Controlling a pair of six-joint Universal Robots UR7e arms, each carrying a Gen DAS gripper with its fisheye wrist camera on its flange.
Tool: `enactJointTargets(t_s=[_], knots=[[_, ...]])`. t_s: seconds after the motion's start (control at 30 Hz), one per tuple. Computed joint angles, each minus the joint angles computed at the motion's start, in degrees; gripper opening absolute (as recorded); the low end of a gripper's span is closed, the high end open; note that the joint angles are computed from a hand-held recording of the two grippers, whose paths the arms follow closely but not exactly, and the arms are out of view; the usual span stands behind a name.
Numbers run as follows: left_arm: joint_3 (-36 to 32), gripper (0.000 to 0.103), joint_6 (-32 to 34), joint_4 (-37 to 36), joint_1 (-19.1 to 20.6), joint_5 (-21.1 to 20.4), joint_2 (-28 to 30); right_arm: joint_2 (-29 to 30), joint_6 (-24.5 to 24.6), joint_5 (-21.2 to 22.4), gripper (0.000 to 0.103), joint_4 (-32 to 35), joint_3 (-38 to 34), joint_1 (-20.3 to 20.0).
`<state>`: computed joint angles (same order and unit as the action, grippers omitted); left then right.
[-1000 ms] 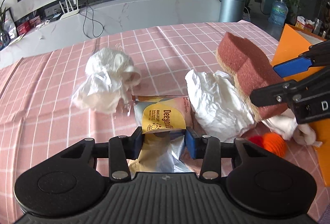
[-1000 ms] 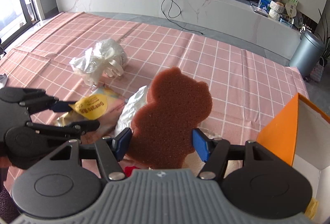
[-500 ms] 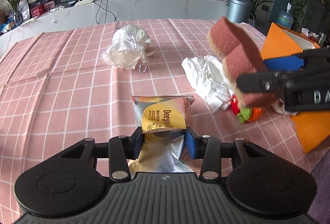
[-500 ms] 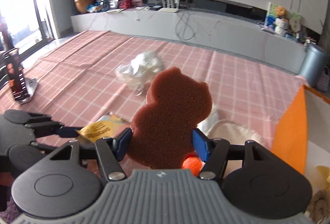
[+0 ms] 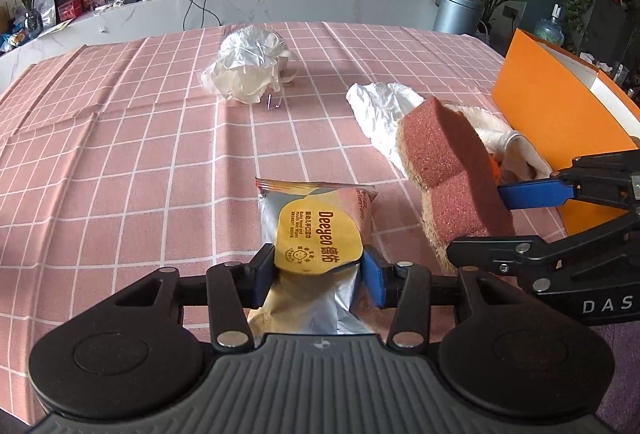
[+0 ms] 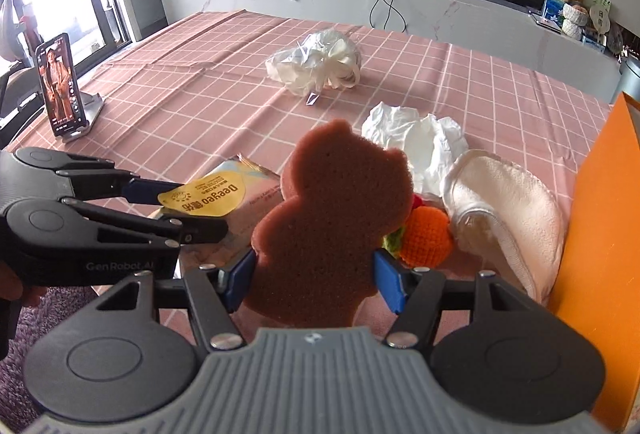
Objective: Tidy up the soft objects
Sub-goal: 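Lift and carry the sponge and Deegeo bag over the orange shoebox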
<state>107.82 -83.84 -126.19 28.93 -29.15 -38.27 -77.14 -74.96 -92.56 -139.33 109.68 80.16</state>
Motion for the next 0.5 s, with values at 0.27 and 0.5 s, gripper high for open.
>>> enactJointTargets(t_s=[0.27, 0.5], knots=[[-0.7, 0.085, 5.7, 3.5, -1.3, 2.3, 1.3, -0.7, -2.9, -0.4, 0.064, 4.4, -0.6, -0.7], [-1.0, 0.085, 5.9, 1.4, 0.3, 2.3, 2.4, 0.3, -2.3, -0.5, 0.069, 4.5, -0.9, -1.5]])
